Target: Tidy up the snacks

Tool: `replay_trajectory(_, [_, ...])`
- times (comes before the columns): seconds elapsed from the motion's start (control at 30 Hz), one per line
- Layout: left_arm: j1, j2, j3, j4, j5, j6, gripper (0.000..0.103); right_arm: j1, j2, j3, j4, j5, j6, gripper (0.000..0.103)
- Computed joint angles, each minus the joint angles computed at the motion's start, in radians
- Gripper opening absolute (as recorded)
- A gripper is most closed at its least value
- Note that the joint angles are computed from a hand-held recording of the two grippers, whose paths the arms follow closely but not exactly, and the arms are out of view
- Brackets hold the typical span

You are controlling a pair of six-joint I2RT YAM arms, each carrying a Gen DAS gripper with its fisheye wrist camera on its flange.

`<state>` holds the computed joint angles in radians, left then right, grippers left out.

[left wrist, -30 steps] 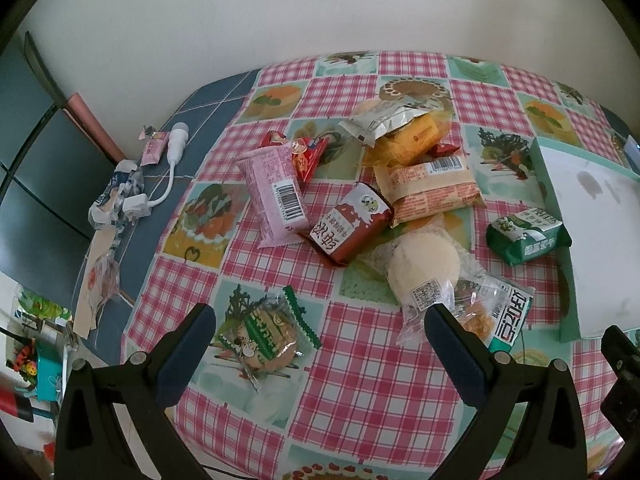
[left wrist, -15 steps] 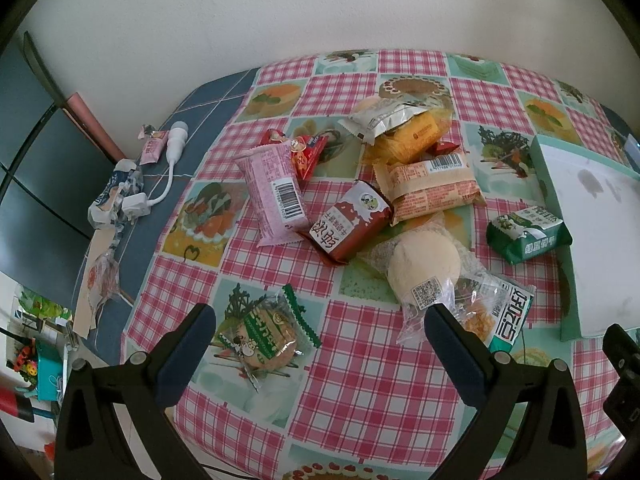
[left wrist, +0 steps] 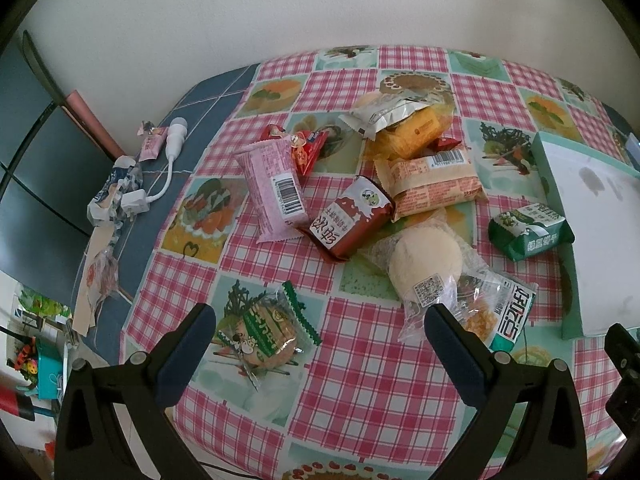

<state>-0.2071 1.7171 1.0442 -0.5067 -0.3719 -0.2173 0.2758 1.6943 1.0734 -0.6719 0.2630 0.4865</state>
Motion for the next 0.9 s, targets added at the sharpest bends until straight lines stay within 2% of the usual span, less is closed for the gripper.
replay_trajectory(0.4, [0.004,0.010,0.006,-0.001,0.012,0.001,0.103,-0.005,0.001,-0.006,0.005,-0.003,0.000,0.103])
replay_trajectory(0.53, [0.033,0.002,0.004,0.002,0.052,-0.006,0.103,-0.009,0.002,-0.010,0.016,-0.017,-0.004,0.103])
replay_trajectory(0.77, [0.188,-0.028,-0.031,0.031,0.142,-0.027,0.103,-0.010,-0.017,-0.034,0.116,-0.174,-0.029,0.103])
replay_trajectory(0.9, [0.265,0.001,-0.042,0.037,0.197,-0.032,0.103,0.014,0.046,-0.001,0.136,-0.233,-0.032,0.103])
